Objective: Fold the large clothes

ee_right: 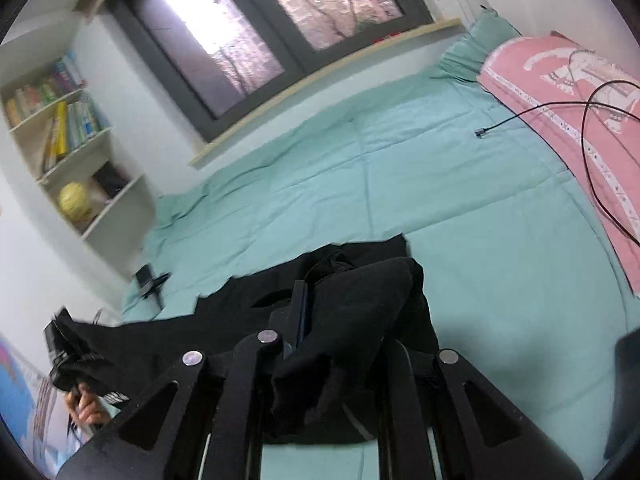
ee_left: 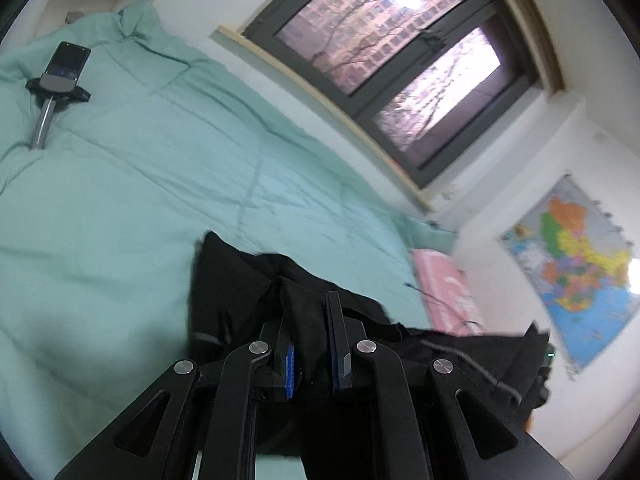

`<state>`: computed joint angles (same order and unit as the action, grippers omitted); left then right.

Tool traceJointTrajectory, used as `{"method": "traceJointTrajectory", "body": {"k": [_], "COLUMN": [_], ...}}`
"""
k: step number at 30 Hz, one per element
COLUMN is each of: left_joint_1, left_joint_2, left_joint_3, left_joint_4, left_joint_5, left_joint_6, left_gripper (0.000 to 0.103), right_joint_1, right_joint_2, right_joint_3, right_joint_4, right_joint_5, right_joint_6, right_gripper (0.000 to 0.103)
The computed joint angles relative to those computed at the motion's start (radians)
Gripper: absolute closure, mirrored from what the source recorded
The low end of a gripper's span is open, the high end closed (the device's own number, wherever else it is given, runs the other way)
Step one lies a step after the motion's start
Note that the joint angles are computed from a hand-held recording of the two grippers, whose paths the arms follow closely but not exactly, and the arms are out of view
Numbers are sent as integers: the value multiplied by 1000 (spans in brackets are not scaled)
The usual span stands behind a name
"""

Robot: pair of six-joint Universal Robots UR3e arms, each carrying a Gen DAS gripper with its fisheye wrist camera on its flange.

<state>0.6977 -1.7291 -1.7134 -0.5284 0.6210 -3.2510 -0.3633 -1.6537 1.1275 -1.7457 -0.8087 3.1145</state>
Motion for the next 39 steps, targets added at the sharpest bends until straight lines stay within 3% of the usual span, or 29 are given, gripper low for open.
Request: {"method": "traceJointTrajectory", "body": {"k": [3,8,11,13,17,19,21,23,25,27,28,33,35,36,38,39], "left_joint_1": [-114,-224,-261,-265,-272,-259,-199,-94,27,103,133,68,1,-26,-100,-144], "left_joint_2": [-204,-476,-597,-631,-586,-497,-392,-265,-130,-30,24,91,83,81,67,48], "left_joint_3": [181,436,558,568,524,433,327,214,79,-9,-42,0,30,34,55,79], "left_joint_4": [60,-17,-116,-98,-75,-41,-32,-75,-55,-5,17,-55,-97,-116,-133,-135], "left_joint_5": [171,359,424,429,444,435,328,151,-14,-123,-157,-102,-70,-73,-42,-17], "left_joint_6": [-72,-78,-69,-80,5,70,115,178,215,208,200,232,273,307,340,344], "left_gripper": [90,88,86,86,85,83,77,63,38,25,24,24,24,24,24,24], "right_joint_1": [149,311,374,411,429,413,380,331,272,236,231,335,319,283,144,46], "right_joint_2": [198,467,607,673,702,687,629,531,397,307,265,177,147,136,116,116], "right_joint_3": [-121,-284,-382,-398,-377,-385,-339,-267,-163,-114,-96,-65,-35,-30,-42,-46], "right_joint_4": [-128,-186,-156,-171,-209,-186,-186,-198,-226,-220,-215,-278,-299,-286,-175,-78], "right_joint_5": [-180,-419,-513,-576,-613,-589,-540,-463,-381,-322,-303,-471,-444,-385,-128,65], "right_joint_6": [105,157,163,173,173,165,151,125,92,60,42,28,52,63,57,25], "right_gripper": [88,88,88,88,88,88,83,79,75,69,68,67,67,64,54,46]}}
